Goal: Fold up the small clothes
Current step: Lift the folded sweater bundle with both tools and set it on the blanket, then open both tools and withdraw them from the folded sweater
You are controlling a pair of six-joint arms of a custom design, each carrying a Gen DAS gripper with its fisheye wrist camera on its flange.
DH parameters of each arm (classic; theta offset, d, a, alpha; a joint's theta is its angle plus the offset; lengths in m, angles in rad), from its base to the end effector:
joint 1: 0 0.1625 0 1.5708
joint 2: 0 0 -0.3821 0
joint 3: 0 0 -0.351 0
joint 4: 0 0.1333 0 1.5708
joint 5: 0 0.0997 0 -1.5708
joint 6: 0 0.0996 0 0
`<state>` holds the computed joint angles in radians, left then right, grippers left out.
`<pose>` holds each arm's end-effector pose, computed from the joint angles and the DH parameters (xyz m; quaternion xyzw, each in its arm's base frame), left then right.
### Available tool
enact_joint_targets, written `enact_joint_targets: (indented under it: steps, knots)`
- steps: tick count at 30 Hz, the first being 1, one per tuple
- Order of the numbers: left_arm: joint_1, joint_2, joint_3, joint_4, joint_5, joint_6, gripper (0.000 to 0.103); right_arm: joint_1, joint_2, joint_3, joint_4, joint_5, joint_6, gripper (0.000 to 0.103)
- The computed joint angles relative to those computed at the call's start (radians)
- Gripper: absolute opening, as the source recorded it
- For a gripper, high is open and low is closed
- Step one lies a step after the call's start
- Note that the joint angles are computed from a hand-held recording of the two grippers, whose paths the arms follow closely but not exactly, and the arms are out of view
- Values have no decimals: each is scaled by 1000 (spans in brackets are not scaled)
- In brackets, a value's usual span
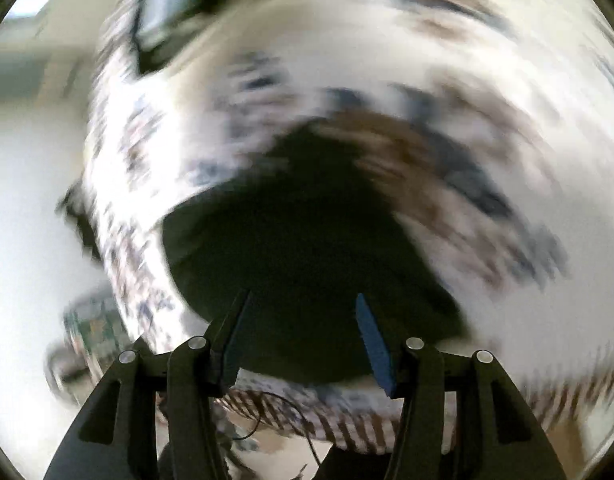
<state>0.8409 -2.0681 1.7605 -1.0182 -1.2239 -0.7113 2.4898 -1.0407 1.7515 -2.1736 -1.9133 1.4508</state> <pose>-0.0263 -0.2801 0.4895 0.0302 0.9774 -0.0226 0.2081 0.4964 -0.2532 0.1591 -0.2497 -0.9518 0.1376 0.1133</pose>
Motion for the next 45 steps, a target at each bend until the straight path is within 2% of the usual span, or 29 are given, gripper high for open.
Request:
enact_joint_targets:
  steps: [2,3,5,6,8,9,10,11,14,16,19,21,22,24,25,26,27,28,29,32,35,37,39,40,41,42,45]
  knots:
    - [-12,-17,26,-16,27,-57,103,-50,108,-127,47,-32,-188,55]
    - [-21,-27,34,-20,35,-76,103,-74,152,-172,57,-26,-261,55]
    - [-48,-58,58,-31,59,-124,103,-127,243,-256,50,22,-422,55]
    - [-55,-64,62,-29,60,-130,103,-149,290,-309,86,42,-491,55]
    - [-47,-57,53,-20,48,-100,103,-180,360,-390,138,74,-603,54]
    - [-34,-46,40,-15,37,-79,103,-182,373,-408,161,84,-628,35]
    - [-19,-30,23,-8,19,-62,103,-187,393,-428,164,93,-665,10]
    - [-6,-16,-1,-1,10,-49,103,-179,404,-446,176,61,-672,4]
    - [1,7,-50,18,-15,-44,103,-152,389,-432,120,-42,-656,2]
    - [-14,25,-85,46,4,-57,103,-152,371,-410,74,-90,-615,0]
    - [-32,64,-151,67,52,-49,103,-173,351,-370,-43,-83,-613,0]
    - [-26,101,-183,11,71,-9,103,-194,339,-349,-102,-37,-623,0]
    - [-20,125,-195,-20,80,10,103,-215,302,-312,-120,25,-592,0]
    - [13,165,-213,-88,64,74,103,-224,242,-260,-112,39,-534,2]
    - [26,190,-204,-138,59,102,103,-218,200,-223,-107,18,-509,7]
    - [43,222,-195,-190,56,136,103,-208,152,-181,-94,-12,-478,27]
    - [65,254,-193,-234,44,173,103,-194,101,-136,-70,-44,-436,56]
    - [80,287,-180,-281,35,202,103,-186,73,-100,-70,-63,-404,64]
    - [85,319,-177,-314,32,215,103,-176,30,-49,-68,-77,-360,65]
    - [108,383,-173,-355,18,255,103,-166,-68,87,-92,-64,-264,65]
    - [99,398,-175,-336,11,256,103,-167,-106,188,-150,-63,-220,66]
    - [88,395,-168,-326,11,260,103,-176,-108,233,-205,-54,-236,66]
    - [80,397,-164,-314,12,259,103,-192,-83,257,-259,-25,-288,63]
    - [77,398,-164,-304,14,257,103,-192,-62,258,-276,-35,-306,53]
    - [74,399,-164,-297,17,255,103,-189,-52,263,-303,-44,-321,13]
    - [71,400,-163,-292,18,253,103,-182,-41,255,-297,-72,-309,5]
    - [69,400,-165,-276,21,251,103,-151,-31,233,-290,-174,-259,5]
